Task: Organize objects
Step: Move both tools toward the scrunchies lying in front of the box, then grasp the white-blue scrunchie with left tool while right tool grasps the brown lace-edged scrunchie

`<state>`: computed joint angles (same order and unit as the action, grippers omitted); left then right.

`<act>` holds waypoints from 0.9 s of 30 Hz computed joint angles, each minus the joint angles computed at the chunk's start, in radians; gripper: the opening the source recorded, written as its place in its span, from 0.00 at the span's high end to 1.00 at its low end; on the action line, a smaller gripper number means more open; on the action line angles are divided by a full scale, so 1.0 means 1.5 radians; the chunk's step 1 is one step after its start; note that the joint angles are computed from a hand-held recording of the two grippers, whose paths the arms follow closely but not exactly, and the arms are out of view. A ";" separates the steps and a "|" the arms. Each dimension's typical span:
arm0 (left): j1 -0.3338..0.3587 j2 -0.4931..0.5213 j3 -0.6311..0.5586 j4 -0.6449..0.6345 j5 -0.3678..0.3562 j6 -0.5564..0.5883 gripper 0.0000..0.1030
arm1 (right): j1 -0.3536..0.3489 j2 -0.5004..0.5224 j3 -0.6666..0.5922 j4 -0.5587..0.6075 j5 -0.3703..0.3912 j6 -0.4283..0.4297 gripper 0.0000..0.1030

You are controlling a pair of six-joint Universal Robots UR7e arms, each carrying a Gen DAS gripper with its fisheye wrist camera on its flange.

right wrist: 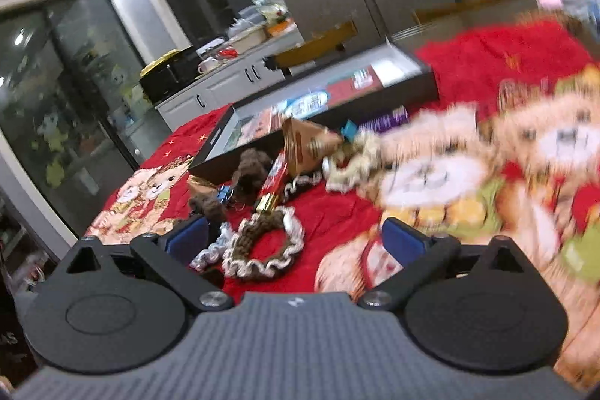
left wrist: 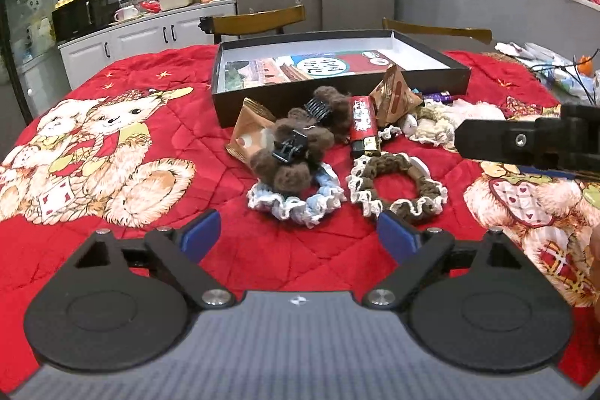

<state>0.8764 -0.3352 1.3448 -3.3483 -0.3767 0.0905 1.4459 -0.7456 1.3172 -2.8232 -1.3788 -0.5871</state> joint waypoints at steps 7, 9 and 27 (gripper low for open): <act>0.014 -0.009 -0.010 0.036 -0.013 -0.001 0.23 | 0.008 0.009 0.021 -0.026 -0.018 0.012 0.14; 0.019 -0.014 -0.011 0.055 -0.021 -0.013 0.29 | 0.011 0.011 0.020 -0.026 -0.023 0.012 0.18; 0.034 0.011 -0.048 -0.008 -0.036 0.014 0.65 | 0.053 0.083 -0.018 -0.125 -0.142 -0.028 0.59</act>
